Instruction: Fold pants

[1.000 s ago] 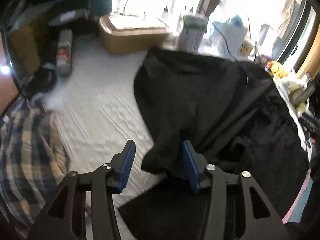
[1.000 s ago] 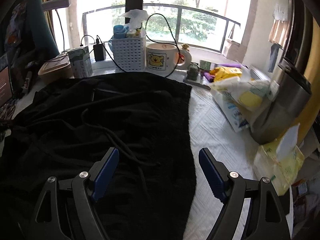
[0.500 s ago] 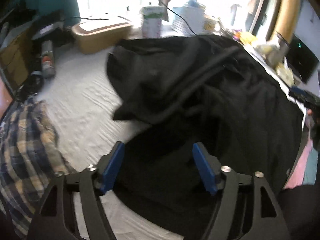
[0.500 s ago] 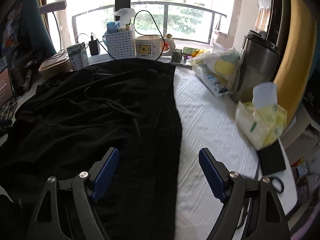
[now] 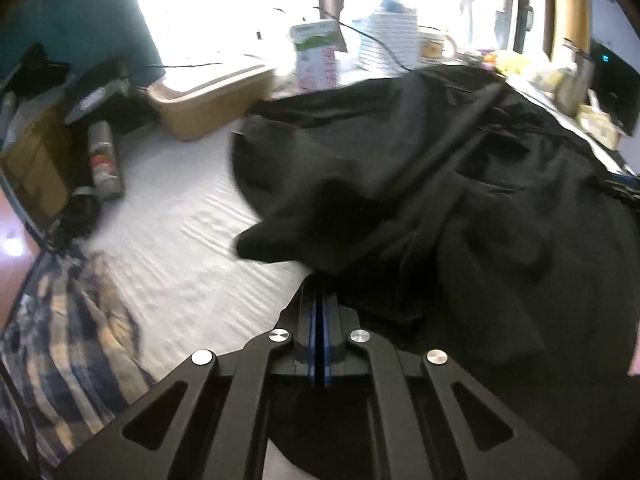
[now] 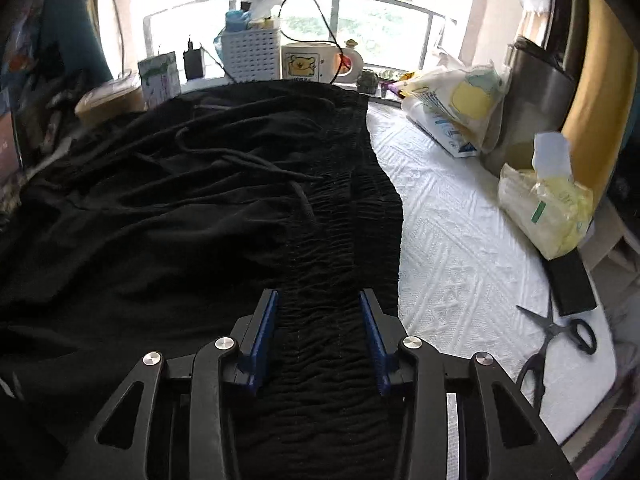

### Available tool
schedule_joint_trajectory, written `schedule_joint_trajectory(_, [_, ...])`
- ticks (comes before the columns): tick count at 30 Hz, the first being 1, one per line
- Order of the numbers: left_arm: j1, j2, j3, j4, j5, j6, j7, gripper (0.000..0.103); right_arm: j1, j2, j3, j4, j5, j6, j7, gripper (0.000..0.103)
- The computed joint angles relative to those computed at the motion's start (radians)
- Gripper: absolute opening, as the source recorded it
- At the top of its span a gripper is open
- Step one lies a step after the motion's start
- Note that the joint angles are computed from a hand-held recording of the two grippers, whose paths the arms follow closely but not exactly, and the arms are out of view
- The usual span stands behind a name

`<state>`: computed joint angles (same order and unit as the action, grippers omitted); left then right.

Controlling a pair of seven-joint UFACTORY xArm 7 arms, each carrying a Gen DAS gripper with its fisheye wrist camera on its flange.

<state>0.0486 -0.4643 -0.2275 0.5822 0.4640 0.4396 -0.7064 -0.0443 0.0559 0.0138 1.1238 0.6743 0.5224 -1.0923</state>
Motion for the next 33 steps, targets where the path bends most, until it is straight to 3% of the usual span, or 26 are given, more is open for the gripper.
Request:
schedule_joint_trajectory(2, [0.044,0.012,-0.009,0.008,0.042,-0.004,-0.026,0.000,-0.004,0.002,-0.002,0.005,0.015,-0.010,-0.003,0.034])
schedule_joint_trajectory(5, [0.075,0.013,0.029,0.012,0.056,-0.041,-0.036,0.001,-0.006,-0.005,-0.005,0.003,0.004,-0.024,0.022,0.030])
schedule_joint_trajectory(10, [0.074,-0.065,0.039,-0.018,0.006,-0.039,-0.023,0.007,-0.010,-0.040,-0.019,-0.042,-0.013,-0.048,0.047,0.030])
schedule_joint_trajectory(11, [0.075,-0.093,0.031,-0.030,0.002,-0.028,-0.022,0.014,-0.011,-0.051,-0.022,-0.055,-0.001,-0.059,0.045,0.030])
schedule_joint_trajectory(14, [0.039,-0.209,0.036,-0.096,-0.051,-0.018,-0.005,0.066,-0.012,-0.070,-0.038,-0.064,0.039,-0.039,0.038,0.035])
schedule_joint_trajectory(15, [0.016,-0.259,0.045,-0.126,-0.079,-0.021,0.005,0.071,-0.011,-0.081,-0.042,-0.073,0.049,-0.041,0.035,0.041])
schedule_joint_trajectory(18, [-0.065,-0.378,0.066,-0.185,-0.172,0.011,0.053,0.071,0.002,-0.136,-0.058,-0.120,0.087,-0.070,-0.016,0.059])
schedule_joint_trajectory(21, [-0.163,-0.472,0.082,-0.243,-0.279,0.027,0.080,0.071,0.021,-0.185,-0.079,-0.155,0.111,-0.077,-0.046,0.070])
schedule_joint_trajectory(29, [-0.387,-0.629,0.036,-0.351,-0.462,0.115,0.089,0.075,0.059,-0.289,-0.145,-0.243,0.112,-0.063,-0.095,0.072])
schedule_joint_trajectory(33, [-0.408,-0.612,0.009,-0.358,-0.486,0.120,0.068,0.078,0.060,-0.309,-0.166,-0.271,0.073,-0.070,-0.082,0.072])
